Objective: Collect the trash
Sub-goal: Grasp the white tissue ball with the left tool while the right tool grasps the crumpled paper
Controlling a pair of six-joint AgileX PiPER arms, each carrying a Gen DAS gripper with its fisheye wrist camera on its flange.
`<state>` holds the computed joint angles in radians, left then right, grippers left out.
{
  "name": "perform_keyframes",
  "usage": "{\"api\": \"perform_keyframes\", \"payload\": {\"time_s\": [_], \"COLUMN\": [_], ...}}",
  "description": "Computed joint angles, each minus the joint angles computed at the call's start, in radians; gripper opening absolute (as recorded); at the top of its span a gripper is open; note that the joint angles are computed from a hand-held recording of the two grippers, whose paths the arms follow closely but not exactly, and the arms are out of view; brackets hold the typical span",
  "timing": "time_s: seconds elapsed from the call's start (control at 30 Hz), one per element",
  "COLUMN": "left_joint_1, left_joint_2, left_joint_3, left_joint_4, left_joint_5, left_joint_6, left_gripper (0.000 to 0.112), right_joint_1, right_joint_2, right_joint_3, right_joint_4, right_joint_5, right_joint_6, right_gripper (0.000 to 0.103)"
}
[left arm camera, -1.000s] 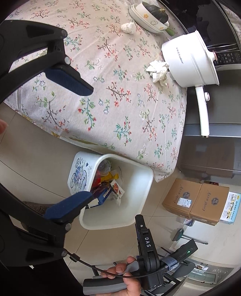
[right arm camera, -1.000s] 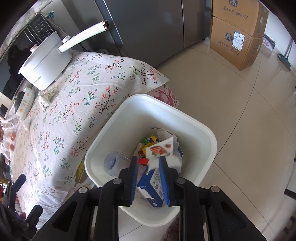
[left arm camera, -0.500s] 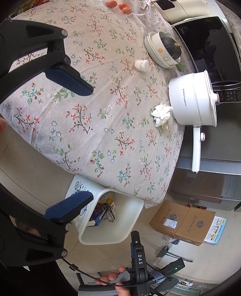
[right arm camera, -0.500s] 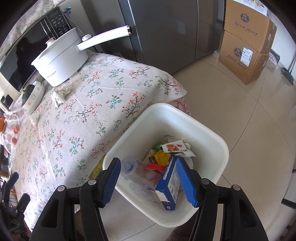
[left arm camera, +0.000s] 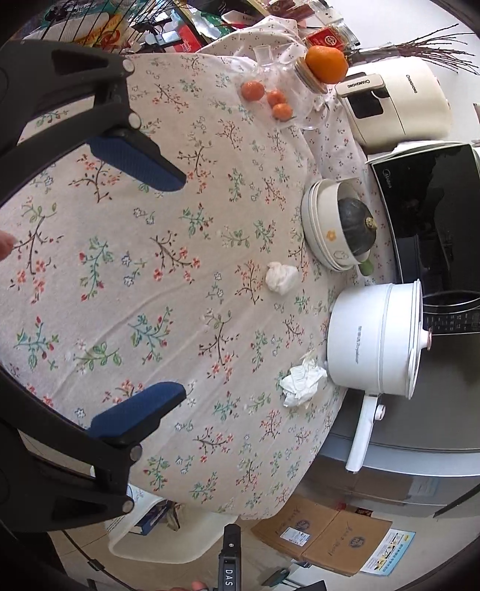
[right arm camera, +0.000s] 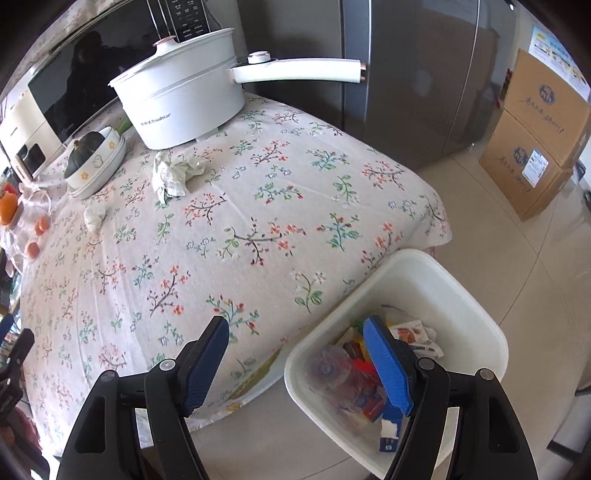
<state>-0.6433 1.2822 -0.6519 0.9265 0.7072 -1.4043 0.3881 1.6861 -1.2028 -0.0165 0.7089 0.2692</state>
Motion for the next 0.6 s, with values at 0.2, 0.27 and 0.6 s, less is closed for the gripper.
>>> {"api": "perform_keyframes", "payload": {"time_s": [0.2, 0.27, 0.6], "left_joint_1": [0.217, 0.278, 0.460], "left_joint_2": [0.125, 0.182, 0.459], "left_joint_3": [-0.042, -0.074, -0.270], "left_joint_4": [0.138, 0.190, 0.288], "left_joint_5": [-0.191, -0.272, -0.514], "left_joint_6": [0.000, -0.021, -0.088], "left_gripper": [0.102, 0.102, 0.079], "right_joint_1": [0.067, 0.081, 0.140], "right_joint_2": [0.184, 0.251, 0.544], "right_joint_3": [-0.207, -0.285, -0.654], "right_joint_4": [-0.022, 0.007, 0.059], "right_joint_5": [-0.033, -0.033, 0.000], "right_joint_6": [0.002, -0.028, -0.107], "right_gripper": [0.077, 0.077, 0.077]}}
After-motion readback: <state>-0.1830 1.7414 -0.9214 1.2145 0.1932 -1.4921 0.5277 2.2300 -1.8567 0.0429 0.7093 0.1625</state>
